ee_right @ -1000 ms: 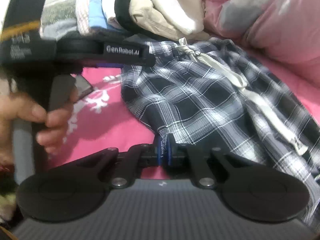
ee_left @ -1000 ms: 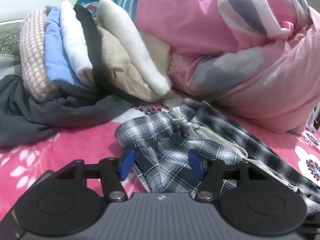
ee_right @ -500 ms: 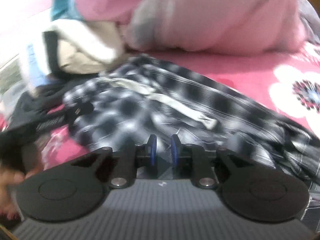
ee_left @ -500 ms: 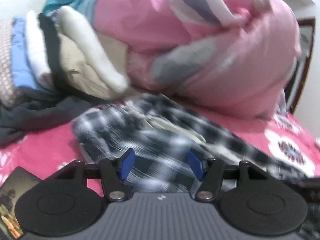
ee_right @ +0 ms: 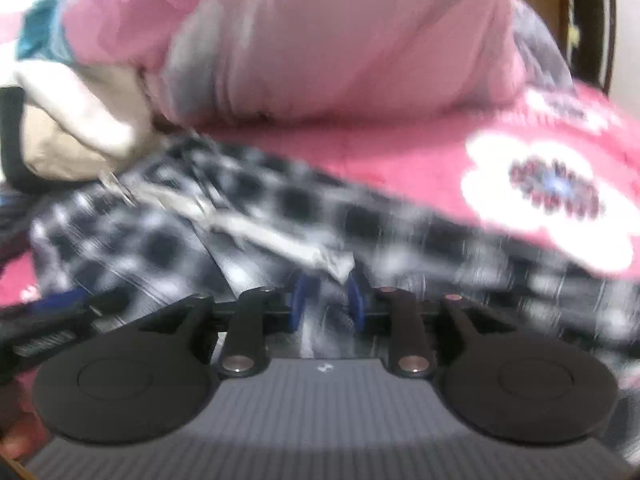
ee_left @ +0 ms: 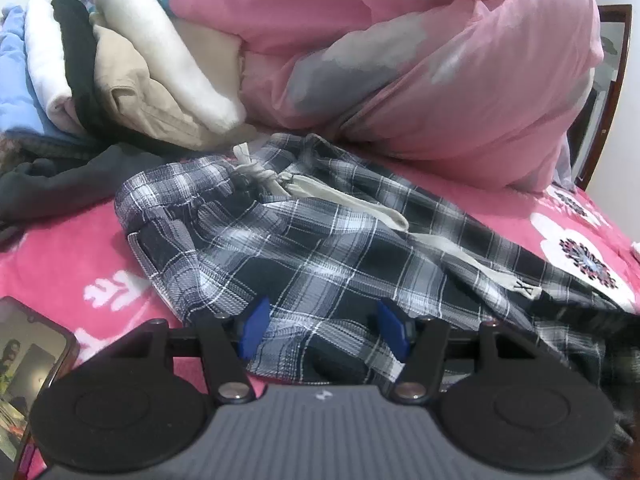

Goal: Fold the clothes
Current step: 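Lower both open grippers onto the plaid shirt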

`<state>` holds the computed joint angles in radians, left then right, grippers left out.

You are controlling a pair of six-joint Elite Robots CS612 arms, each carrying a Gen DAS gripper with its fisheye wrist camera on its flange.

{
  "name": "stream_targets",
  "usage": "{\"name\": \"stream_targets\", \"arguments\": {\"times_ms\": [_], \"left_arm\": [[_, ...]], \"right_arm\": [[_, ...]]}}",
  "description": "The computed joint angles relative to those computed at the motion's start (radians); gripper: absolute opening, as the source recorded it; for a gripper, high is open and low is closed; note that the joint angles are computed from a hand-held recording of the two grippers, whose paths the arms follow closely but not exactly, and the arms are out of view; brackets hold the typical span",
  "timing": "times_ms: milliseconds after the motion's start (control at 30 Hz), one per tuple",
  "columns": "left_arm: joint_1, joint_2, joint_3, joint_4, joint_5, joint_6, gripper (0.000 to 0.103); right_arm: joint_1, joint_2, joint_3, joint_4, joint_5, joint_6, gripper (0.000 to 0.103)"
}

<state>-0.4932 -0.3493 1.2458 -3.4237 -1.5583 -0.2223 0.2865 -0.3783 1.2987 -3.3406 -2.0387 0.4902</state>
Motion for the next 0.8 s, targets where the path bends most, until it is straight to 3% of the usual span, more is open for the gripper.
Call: {"name": "stream_targets", "arguments": {"times_ms": [100,200,333,467,667,800], "left_arm": [[-0.002,0.003,-0.004,0.005,0.001,0.014,0.066],[-0.005,0.006,-0.007,0.005,0.01,0.031,0.068],[-0.005,0.008,-0.01,0.004,0.006,0.036,0.072],[-0.005,0.011,-0.016,0.01,-0.003,0.053,0.083],[-0.008,0.013,-0.017,0.013,0.005,0.066,0.086],[-0.01,0.013,-0.018,0.014,0.011,0.073,0.087]], "right_arm": [[0.007,0.037,-0.032,0.012,-0.043,-0.012,0.026],[0.014,0.04,-0.054,0.048,-0.078,-0.024,0.031],[0.002,0.045,-0.064,0.054,-0.065,0.043,0.055],[0.007,0.065,-0.099,0.08,-0.082,-0.003,0.073],[0.003,0.062,-0.091,0.066,-0.05,-0.01,0.099],[0.0,0.059,-0.086,0.057,-0.029,-0.014,0.102]]}}
